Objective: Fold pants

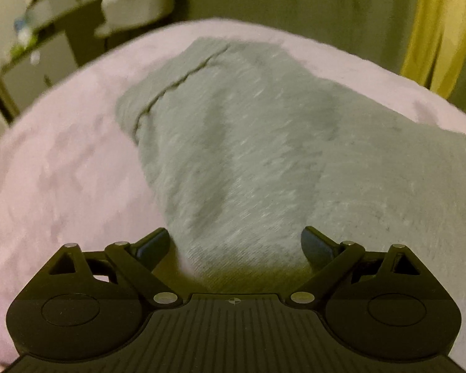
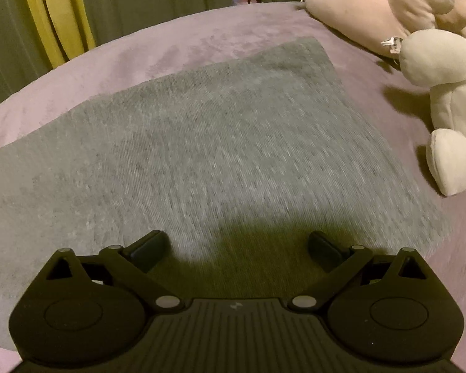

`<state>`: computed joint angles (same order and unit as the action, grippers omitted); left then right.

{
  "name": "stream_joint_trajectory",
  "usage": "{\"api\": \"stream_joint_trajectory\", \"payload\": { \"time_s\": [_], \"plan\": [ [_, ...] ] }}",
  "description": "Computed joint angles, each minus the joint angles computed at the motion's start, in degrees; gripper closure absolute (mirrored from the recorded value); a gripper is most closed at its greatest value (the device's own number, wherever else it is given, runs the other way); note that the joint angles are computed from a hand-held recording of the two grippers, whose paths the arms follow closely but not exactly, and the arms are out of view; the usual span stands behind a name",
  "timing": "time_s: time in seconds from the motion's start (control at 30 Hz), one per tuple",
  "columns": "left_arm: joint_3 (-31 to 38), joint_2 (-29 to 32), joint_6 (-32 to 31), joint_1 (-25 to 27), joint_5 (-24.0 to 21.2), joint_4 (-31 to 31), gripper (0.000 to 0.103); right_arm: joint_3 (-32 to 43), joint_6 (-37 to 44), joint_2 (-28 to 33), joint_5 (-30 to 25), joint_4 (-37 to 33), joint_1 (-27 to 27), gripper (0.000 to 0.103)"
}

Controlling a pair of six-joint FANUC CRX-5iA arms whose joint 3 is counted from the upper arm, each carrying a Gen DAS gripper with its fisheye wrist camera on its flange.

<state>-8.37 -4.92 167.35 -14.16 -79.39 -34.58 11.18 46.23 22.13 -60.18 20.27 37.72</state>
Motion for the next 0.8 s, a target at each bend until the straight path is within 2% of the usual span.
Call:
{"api": "stream_joint_trajectory", "payload": {
  "time_s": [0.07,0.27,0.43,0.53,0.67,0.8],
  "plan": [
    [-1.8,-1.9,1.0,1.4,1.9,1.7,0.006,-0.1,-0.1,0.0,0.0,0.2,0.1,0.004],
    [-1.5,-2.6,0.1,-0.5,2.3,1.5,0.007,-0.1,0.3,0.0,0.0,0.1,0.0,0.004],
    [-3.1,-5.2,-2.6,-0.4,6.2,4.5,0.006,0.4,1.1,0.3,-0.4,0.0,0.0,0.004],
    [-3.5,-6.3,-2.0,-1.7,7.5,4.9,0.006,0.6,1.7,0.4,-0.5,-0.2,-0.1,0.004],
    [-1.7,-5.7,-0.1,-5.8,5.6,1.6,0.006,1.1,2.6,0.8,-0.8,-0.2,-0.1,0.004],
    [-0.3,-4.6,-2.3,-7.1,4.5,1.3,0.006,1.3,3.8,1.0,-0.8,-0.1,-0.1,0.004]
  ]
}}
